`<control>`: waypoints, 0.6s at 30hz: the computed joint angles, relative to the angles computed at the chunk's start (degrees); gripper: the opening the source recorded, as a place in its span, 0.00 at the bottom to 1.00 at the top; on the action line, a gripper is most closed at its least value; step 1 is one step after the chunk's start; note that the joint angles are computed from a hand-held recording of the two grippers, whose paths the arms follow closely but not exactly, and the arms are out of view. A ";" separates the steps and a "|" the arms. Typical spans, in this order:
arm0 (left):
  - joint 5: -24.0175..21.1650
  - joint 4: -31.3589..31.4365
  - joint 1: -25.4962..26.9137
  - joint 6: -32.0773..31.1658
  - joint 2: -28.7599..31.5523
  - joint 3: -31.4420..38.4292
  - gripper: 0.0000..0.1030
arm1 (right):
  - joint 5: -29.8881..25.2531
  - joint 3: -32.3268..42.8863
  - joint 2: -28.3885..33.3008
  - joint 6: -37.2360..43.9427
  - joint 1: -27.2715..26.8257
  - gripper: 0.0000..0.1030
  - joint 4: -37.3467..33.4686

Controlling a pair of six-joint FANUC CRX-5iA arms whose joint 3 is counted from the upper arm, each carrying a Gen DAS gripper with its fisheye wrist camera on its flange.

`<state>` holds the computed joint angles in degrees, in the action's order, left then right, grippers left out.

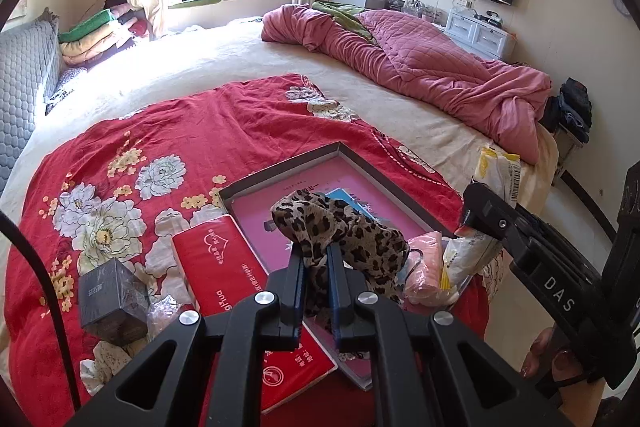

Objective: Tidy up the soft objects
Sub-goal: 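Carry the scrunchie with the left tool while the right tool carries the snack bag over the tray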

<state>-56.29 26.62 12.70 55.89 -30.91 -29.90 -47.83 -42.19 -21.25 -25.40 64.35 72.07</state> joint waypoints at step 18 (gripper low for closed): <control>3.99 -8.72 -6.37 7.91 10.01 3.73 0.10 | 1.35 -0.86 0.18 1.94 -2.18 0.37 -4.47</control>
<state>-52.30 17.90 6.33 63.81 -20.89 -26.17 -46.48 -43.06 -21.08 -23.46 62.17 67.60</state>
